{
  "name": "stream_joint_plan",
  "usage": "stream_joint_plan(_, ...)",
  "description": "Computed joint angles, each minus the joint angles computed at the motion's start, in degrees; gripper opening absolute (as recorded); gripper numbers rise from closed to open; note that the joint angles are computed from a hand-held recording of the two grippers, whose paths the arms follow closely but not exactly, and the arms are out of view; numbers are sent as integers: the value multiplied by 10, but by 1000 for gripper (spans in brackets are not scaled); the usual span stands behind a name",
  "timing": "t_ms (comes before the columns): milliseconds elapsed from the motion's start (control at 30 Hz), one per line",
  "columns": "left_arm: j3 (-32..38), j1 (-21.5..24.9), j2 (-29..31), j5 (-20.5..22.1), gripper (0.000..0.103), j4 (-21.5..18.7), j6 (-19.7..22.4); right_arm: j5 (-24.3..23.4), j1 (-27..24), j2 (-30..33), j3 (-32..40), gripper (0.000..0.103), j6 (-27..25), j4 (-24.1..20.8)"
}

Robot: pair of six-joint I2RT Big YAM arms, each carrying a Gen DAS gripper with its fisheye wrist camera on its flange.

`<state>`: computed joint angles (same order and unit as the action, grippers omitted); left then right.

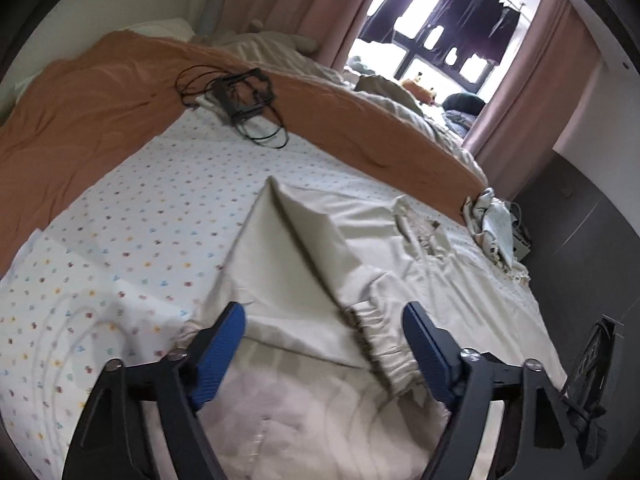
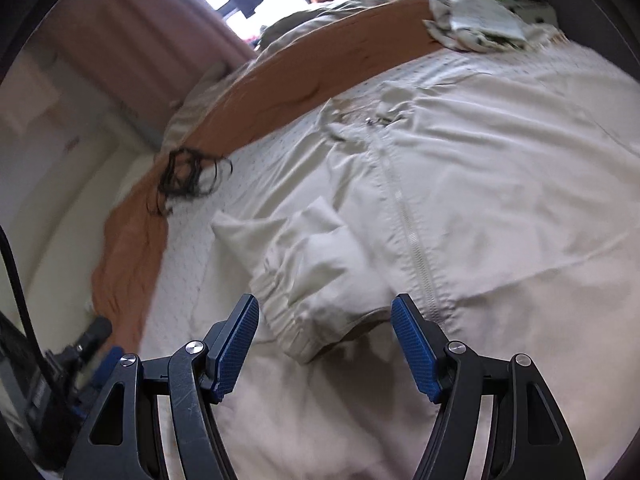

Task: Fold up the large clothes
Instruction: 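Fold the gripped sleeve across the coat body with the left tool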

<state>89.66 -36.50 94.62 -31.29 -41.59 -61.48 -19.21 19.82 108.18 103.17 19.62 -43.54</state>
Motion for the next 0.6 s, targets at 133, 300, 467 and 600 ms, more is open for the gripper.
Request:
stream_joint_plan(133,-46,10,-26,17,71,20,-9,34,25,20,20,69,-53,-31)
stream_joint_plan(300,-98,21,-60,21,68,24,-25,77,49,46,46,69,-89,-68)
stream_joint_plan(467,-144,33,-93,32,68,29,-69,128,74,77,80,69,-115,-105)
stream_joint_plan(600,-150,36,-98,33,68,22,-78,151,82,101,102,69,-115,-123)
